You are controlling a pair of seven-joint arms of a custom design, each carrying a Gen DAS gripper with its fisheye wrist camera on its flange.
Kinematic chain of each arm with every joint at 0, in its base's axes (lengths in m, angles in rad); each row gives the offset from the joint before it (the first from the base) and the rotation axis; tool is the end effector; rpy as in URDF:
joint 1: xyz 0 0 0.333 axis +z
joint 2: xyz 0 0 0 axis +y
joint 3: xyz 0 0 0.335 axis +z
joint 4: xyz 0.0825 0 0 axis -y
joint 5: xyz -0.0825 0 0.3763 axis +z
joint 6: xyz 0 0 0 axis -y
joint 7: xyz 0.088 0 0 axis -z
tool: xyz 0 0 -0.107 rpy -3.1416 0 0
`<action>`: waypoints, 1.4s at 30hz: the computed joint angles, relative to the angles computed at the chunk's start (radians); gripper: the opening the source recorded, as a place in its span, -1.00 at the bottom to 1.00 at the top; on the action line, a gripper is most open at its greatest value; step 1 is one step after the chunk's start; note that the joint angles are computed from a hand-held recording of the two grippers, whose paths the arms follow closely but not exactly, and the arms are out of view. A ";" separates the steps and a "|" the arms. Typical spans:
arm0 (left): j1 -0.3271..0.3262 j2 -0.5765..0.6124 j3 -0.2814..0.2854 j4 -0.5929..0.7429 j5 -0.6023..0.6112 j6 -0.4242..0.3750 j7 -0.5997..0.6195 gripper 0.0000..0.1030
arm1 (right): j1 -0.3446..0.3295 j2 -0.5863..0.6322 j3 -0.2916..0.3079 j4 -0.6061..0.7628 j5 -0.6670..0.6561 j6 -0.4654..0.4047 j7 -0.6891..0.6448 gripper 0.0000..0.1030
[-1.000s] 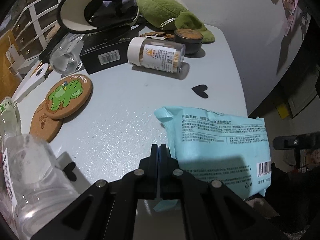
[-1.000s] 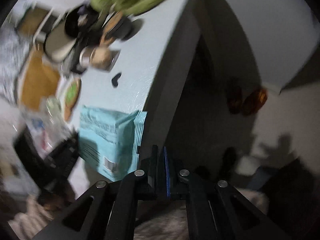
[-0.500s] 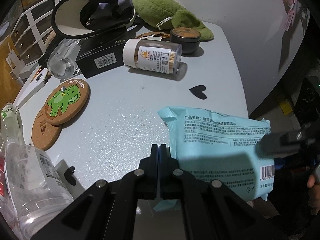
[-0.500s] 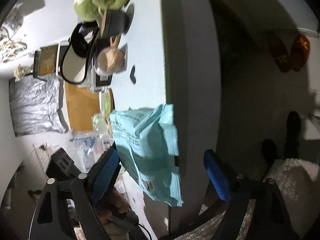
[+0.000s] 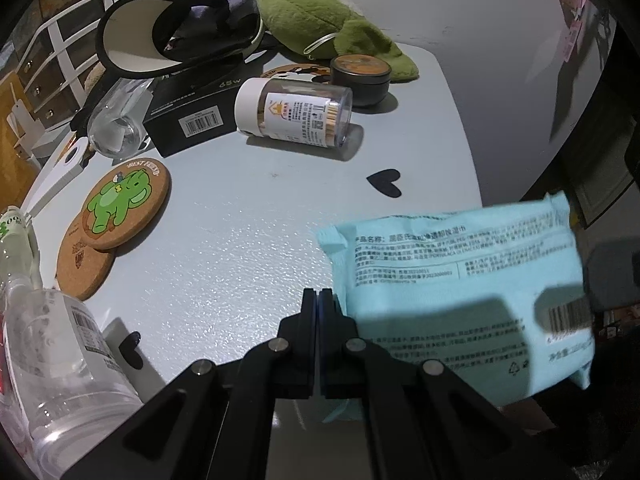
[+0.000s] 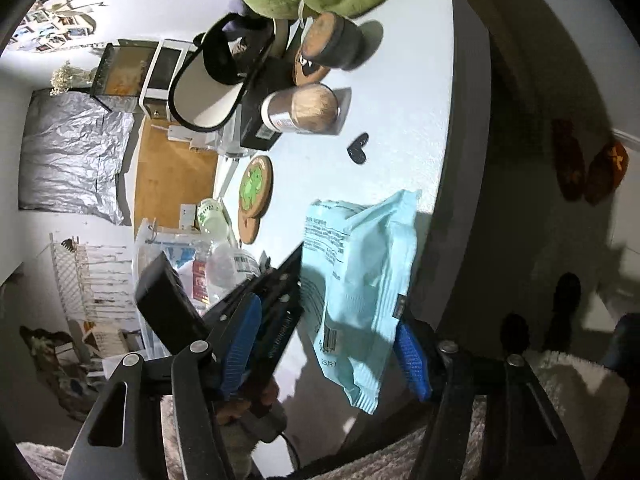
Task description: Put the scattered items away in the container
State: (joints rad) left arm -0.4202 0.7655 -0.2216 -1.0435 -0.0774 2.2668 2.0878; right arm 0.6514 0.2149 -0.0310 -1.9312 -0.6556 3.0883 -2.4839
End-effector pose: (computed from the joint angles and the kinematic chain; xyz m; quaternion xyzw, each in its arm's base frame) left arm 0.6795 -0.4253 0.4605 -0.2602 0.9313 -0.2427 0.0785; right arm 0.4920 0.4151 0.5009 -0.2646 0.8480 0.1243 0.4420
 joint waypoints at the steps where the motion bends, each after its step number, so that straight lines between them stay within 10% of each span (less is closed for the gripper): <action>1: 0.000 0.001 0.000 0.002 0.000 -0.001 -0.002 -1.00 | -0.001 -0.002 0.001 0.004 0.006 -0.011 0.001 0.04; 3: 0.003 0.003 -0.002 0.006 -0.009 -0.009 -0.010 -1.00 | -0.019 -0.010 0.026 -0.007 0.038 -0.028 -0.026 -0.29; 10: 0.008 -0.001 -0.006 -0.007 -0.022 -0.007 -0.015 -1.00 | -0.067 0.000 0.076 -0.004 0.139 0.030 -0.169 -0.30; 16: 0.021 -0.009 -0.015 -0.025 -0.044 0.003 -0.012 -1.00 | -0.227 0.034 0.291 0.089 0.441 -0.148 -0.598 -0.30; 29: 0.030 0.017 -0.022 0.021 -0.068 -0.025 -0.001 -1.00 | -0.110 0.063 0.172 0.220 0.475 -0.379 -0.675 -0.53; 34: 0.034 0.018 -0.007 0.033 -0.075 -0.038 -0.065 -0.55 | -0.118 0.059 0.173 0.209 0.519 -0.366 -0.661 -0.54; 42: 0.119 -0.226 -0.043 -0.410 -0.116 0.358 0.080 -0.29 | -0.169 0.093 0.215 0.232 0.652 -0.319 -0.732 -0.54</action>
